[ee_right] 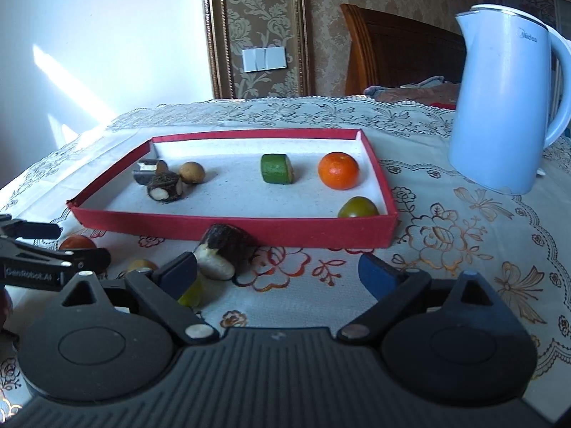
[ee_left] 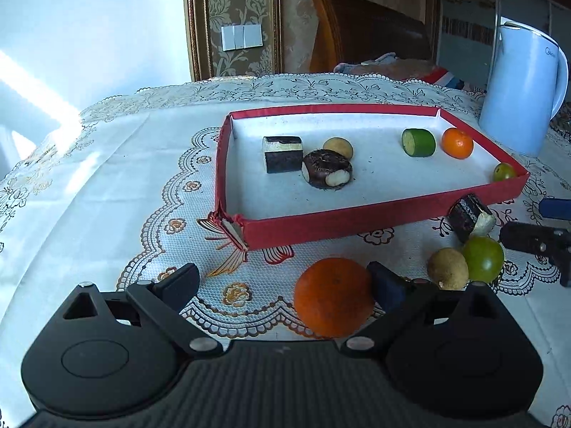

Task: Organize fruits
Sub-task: 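Grasp the green tomato with the right tool while the left tool approaches the large orange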

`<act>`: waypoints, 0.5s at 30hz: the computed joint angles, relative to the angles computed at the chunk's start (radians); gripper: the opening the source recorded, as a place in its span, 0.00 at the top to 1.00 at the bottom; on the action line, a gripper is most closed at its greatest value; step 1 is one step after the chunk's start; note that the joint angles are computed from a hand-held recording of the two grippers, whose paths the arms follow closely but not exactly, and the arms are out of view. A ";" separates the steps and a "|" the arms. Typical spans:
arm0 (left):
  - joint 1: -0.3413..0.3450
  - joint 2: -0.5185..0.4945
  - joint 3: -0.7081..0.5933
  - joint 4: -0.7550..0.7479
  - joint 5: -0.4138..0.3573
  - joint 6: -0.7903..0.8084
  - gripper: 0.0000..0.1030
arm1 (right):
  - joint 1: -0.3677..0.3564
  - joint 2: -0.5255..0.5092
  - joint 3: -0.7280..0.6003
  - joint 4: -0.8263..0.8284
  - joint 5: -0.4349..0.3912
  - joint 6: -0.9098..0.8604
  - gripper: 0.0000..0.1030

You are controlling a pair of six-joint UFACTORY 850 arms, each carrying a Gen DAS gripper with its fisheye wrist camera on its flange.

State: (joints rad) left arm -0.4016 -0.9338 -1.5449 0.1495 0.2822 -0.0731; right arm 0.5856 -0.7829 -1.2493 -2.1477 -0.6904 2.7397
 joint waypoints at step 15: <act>-0.001 -0.004 -0.013 0.008 -0.029 -0.011 0.03 | 0.022 0.003 -0.012 -0.157 0.090 0.065 0.22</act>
State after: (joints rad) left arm -0.4030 -0.9382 -1.5577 0.1571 0.2534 -0.0839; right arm 0.6079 -0.7799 -1.2617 -2.3042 -0.6005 2.8045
